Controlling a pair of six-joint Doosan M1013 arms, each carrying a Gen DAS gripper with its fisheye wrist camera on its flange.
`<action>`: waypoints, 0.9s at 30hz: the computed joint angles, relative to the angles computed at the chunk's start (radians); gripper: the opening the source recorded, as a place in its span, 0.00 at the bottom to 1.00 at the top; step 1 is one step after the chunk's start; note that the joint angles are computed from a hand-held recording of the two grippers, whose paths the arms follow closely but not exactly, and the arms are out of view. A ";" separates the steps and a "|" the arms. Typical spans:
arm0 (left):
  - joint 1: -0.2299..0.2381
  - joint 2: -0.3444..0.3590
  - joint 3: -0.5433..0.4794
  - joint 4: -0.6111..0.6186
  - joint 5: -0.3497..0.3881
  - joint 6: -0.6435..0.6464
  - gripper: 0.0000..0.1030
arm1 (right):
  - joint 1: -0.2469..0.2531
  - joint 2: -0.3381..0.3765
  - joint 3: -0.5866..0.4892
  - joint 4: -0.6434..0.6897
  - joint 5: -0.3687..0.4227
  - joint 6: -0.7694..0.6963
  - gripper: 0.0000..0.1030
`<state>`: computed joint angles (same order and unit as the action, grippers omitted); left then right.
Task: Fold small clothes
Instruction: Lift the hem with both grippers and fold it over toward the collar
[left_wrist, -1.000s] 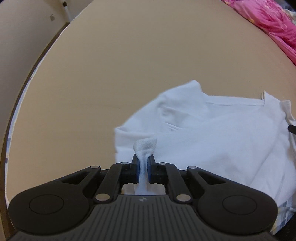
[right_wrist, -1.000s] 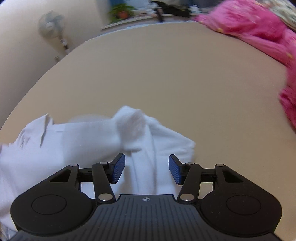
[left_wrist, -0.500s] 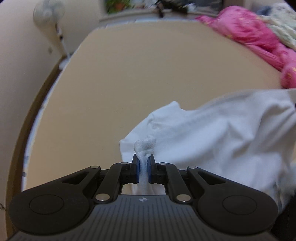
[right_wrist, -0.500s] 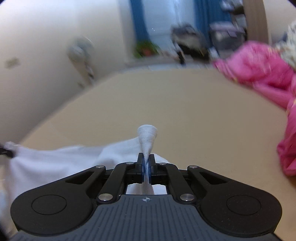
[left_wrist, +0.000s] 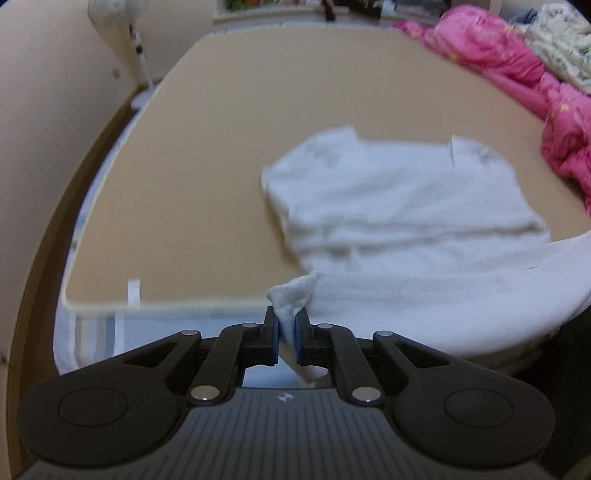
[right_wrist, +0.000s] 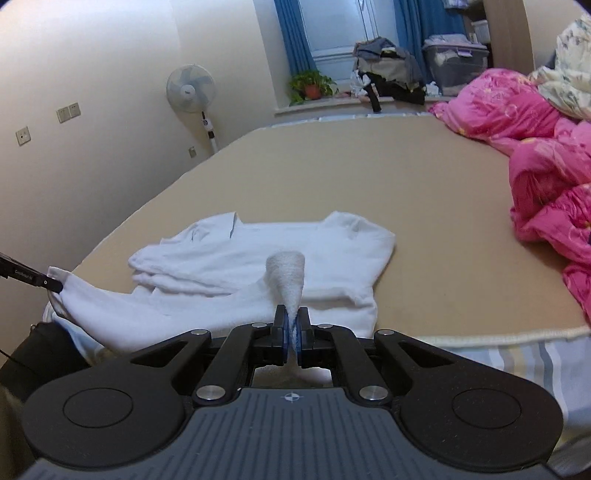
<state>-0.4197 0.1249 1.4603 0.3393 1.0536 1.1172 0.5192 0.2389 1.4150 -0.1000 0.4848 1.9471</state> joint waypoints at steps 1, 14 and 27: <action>0.001 0.009 -0.018 0.019 -0.020 0.009 0.09 | -0.006 0.014 -0.020 -0.010 -0.012 -0.007 0.03; 0.113 0.594 -0.752 0.011 0.278 0.097 0.10 | -0.144 0.531 -0.720 0.093 0.359 0.148 0.03; 0.119 0.620 -0.732 0.086 0.294 0.042 0.68 | -0.149 0.678 -0.946 0.023 0.590 0.360 0.37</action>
